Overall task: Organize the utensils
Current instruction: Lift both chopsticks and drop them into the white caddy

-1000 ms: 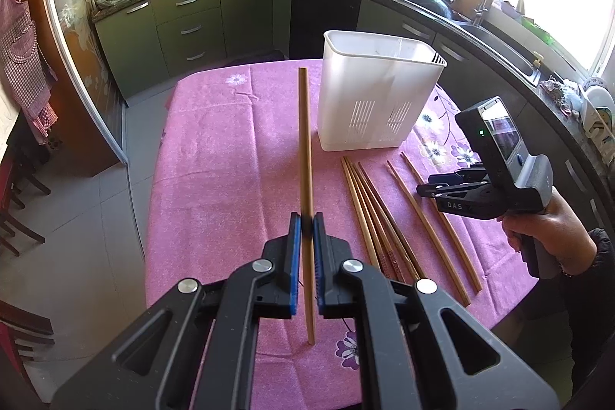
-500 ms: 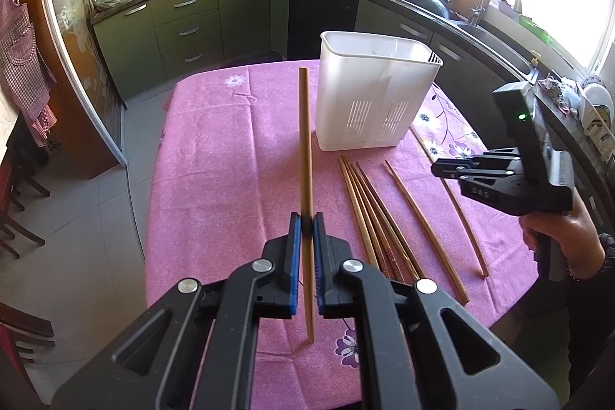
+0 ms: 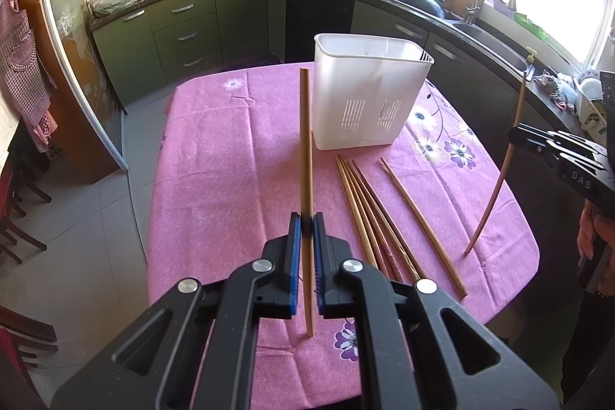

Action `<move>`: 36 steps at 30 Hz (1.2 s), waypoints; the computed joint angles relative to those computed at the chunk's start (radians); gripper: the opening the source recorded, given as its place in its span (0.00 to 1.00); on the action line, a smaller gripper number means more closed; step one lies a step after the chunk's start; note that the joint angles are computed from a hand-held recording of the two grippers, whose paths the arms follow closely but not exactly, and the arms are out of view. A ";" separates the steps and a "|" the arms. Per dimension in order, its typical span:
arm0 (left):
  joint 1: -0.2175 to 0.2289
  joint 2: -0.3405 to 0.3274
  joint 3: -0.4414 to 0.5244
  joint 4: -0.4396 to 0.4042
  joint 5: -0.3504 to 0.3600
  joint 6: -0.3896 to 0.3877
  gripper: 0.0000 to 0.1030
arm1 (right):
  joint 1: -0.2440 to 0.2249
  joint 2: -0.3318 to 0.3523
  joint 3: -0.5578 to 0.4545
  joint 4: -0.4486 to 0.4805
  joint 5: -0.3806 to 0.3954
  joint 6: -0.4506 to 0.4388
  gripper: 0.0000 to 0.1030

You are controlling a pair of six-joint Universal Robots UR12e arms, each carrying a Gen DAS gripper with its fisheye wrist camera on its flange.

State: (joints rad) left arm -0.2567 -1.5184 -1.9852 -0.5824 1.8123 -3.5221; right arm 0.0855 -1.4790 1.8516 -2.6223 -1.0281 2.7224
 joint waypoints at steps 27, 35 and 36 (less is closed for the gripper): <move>-0.012 0.012 -0.006 0.008 0.018 0.009 0.06 | -0.032 -0.046 0.056 -0.038 0.052 0.004 0.07; -0.008 0.009 0.008 0.013 0.012 0.022 0.06 | -0.025 -0.047 0.040 -0.051 0.064 0.011 0.07; -0.008 0.008 0.012 0.015 0.012 0.025 0.06 | -0.023 -0.046 0.034 -0.051 0.067 0.012 0.07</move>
State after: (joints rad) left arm -0.2642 -1.5108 -1.9736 -0.5675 1.8247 -3.4974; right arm 0.0622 -1.5253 1.8852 -2.6728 -0.9609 2.7340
